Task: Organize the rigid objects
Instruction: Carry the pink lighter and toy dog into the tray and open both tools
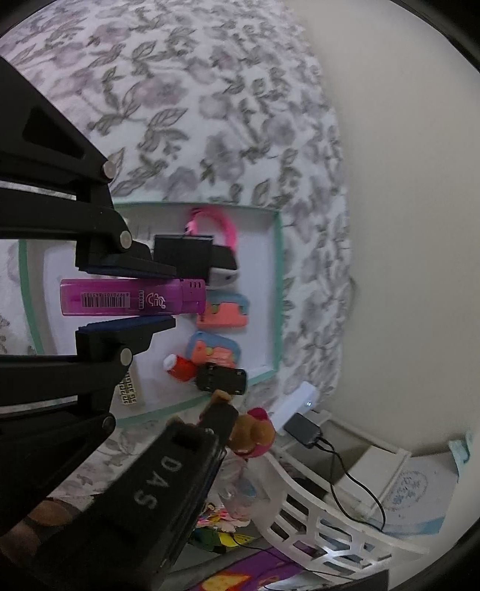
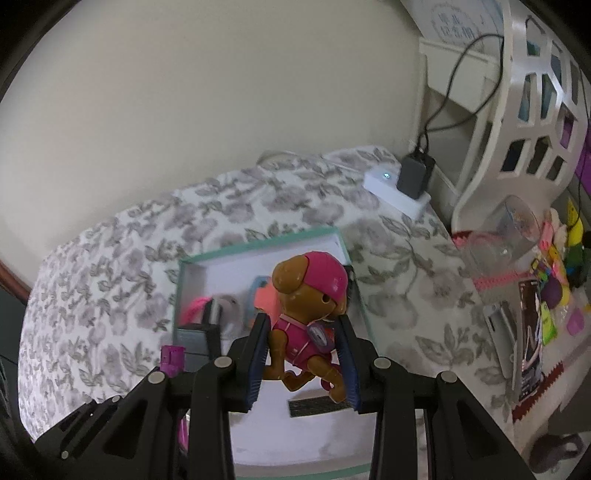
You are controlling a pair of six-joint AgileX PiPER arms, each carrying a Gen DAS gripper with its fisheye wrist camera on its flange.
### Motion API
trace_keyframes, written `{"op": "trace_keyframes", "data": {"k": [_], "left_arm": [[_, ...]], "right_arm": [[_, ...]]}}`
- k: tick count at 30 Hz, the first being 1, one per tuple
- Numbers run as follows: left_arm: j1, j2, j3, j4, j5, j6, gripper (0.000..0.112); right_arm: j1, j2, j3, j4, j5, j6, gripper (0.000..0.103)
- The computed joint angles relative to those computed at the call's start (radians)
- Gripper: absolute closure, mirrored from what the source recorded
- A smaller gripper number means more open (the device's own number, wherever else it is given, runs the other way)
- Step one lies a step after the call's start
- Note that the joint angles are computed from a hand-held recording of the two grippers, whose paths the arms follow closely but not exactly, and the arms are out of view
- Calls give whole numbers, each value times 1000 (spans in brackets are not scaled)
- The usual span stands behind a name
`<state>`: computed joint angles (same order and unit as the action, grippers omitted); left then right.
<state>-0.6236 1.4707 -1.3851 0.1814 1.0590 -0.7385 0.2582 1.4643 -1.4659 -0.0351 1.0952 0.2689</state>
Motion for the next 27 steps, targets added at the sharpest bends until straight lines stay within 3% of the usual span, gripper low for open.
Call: {"op": "trace_keyframes", "data": {"k": [9, 27], "left_arm": [[15, 37, 67, -44, -32, 25, 92], [2, 103, 78, -59, -34, 45, 92]], "right_arm": [[-13, 96, 64, 9, 24, -2, 65], [-5, 150, 92, -23, 39, 14, 64]]}}
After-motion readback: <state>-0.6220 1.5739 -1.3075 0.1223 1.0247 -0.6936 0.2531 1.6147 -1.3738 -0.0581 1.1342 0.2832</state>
